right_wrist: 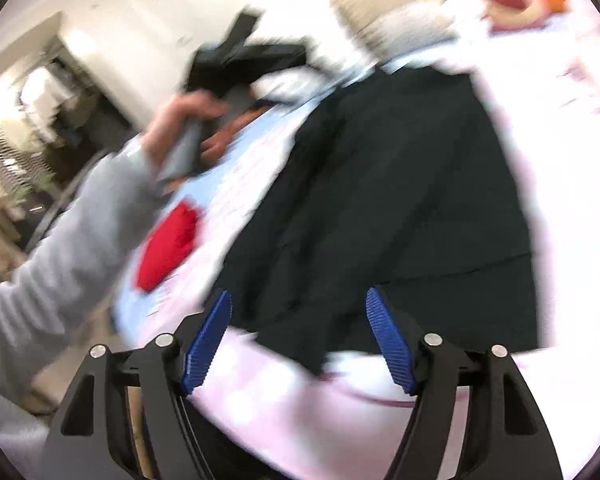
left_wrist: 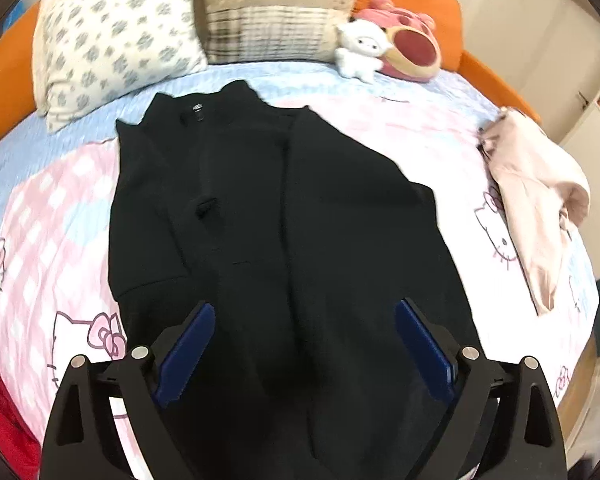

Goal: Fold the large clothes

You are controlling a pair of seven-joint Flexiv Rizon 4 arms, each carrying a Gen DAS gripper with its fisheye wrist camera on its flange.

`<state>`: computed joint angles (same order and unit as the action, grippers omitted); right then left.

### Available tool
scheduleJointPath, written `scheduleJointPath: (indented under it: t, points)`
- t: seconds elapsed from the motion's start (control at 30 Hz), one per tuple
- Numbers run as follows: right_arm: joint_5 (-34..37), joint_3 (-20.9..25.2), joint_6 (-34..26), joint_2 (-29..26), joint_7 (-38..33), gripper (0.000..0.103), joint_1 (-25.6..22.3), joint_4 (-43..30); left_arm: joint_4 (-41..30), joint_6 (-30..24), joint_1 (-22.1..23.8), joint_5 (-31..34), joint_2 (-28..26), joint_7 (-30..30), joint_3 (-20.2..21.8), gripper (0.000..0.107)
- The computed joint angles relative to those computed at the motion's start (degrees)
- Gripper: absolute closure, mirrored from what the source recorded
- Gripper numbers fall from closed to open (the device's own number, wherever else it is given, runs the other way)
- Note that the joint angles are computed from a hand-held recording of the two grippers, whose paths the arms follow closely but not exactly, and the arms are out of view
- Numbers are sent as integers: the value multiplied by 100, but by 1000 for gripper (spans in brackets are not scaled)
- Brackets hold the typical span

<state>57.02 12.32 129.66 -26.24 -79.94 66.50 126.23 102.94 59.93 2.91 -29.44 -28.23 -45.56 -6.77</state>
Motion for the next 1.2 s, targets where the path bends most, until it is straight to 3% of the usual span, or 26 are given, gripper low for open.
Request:
scheduleJointPath:
  t: [0.07, 0.13, 0.2, 0.4, 0.5, 0.63, 0.73, 0.87, 0.97, 1.07, 1.2]
  points:
    - [747, -373, 30, 143, -314, 28, 331, 114, -57, -129, -197, 267, 55, -220, 101, 14]
    - [427, -73, 359, -26, 540, 28, 23, 556, -363, -167, -457, 582, -175, -534, 182, 14]
    - [49, 597, 720, -302, 1053, 28, -669, 734, -686, -276, -788, 1011, -340, -981, 322, 14]
    - [-1660, 1008, 1602, -1092, 2746, 25, -1489, 1379, -2189, -724, -1846, 2398, -1269, -2435, 820, 14]
    - [-2144, 800, 1554, -1146, 2967, 25, -1530, 1431, -3220, -1153, -2315, 3080, -1887, -3185, 1196, 14]
    - [-2322, 581, 1655, -1136, 3143, 25, -1288, 1518, -4968, -2223, -3146, 4506, -2885, -4232, 2192, 14]
    - [-2368, 419, 1702, -1169, 3053, 22, -1103, 1556, -5776, -2878, -3430, 5196, -3360, -4449, 2483, 14]
    - [-2597, 360, 2008, -1400, 2974, 17, -1116, 1556, -6239, -3236, -3736, 6035, -3622, -4575, 2684, 14]
    - [-2748, 414, 2364, -1581, 3010, 17, -1187, 1583, -6651, -3627, -3705, 6235, -3764, -4512, 2520, 13]
    - [-2786, 375, 2604, -1748, 2926, 17, -1148, 1526, -6831, -4082, -3272, 5612, -3626, -4557, 1862, 13]
    - [-2734, 267, 2586, -1826, 2688, 17, -1062, 1379, -6512, -4021, -2905, 4912, -3288, -4832, 1375, 13]
